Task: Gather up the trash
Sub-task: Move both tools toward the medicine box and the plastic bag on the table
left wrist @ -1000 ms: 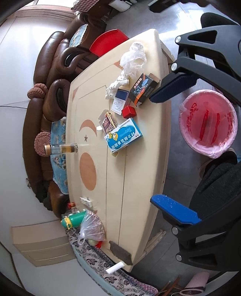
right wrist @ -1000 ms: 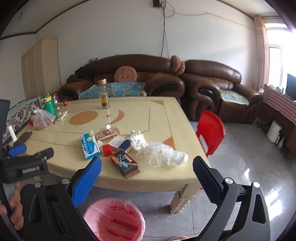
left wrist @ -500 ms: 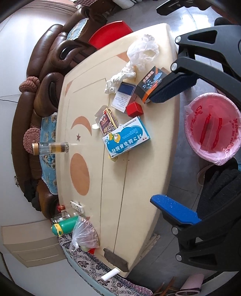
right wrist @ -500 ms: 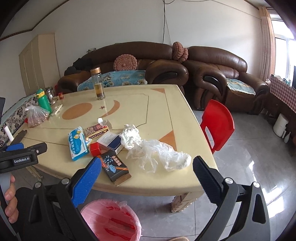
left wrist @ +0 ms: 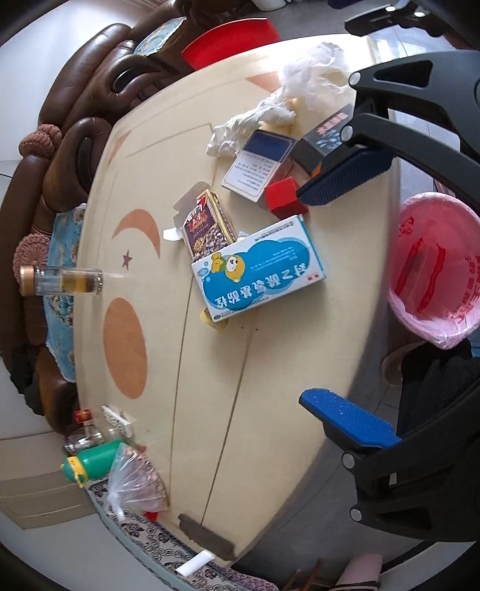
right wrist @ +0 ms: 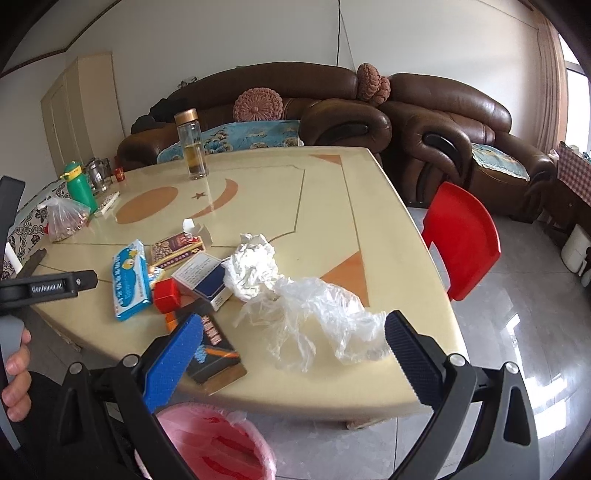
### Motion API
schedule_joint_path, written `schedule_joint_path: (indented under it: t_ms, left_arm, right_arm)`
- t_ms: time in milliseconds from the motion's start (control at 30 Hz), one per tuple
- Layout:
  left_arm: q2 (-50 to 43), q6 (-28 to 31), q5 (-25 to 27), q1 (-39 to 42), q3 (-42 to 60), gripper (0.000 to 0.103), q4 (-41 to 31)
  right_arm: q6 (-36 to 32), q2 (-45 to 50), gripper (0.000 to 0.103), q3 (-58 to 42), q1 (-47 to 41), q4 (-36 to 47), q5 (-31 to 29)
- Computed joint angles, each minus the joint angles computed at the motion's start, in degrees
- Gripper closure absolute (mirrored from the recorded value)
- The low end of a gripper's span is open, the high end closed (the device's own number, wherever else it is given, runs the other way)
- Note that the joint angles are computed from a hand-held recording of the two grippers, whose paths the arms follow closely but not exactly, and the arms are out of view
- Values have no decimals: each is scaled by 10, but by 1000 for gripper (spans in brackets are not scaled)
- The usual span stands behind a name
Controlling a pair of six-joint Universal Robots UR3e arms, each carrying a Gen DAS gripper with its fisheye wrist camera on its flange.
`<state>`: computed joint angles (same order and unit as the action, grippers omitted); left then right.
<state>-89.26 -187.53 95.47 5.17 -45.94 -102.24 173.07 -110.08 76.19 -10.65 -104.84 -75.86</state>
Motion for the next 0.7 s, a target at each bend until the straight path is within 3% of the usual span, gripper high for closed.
schedule_joint_path:
  t_ms: [700]
  left_arm:
    - [-146,-61,6,-4,74,6,-7]
  right_arm:
    - [-73,106,6,73,6,-146,2]
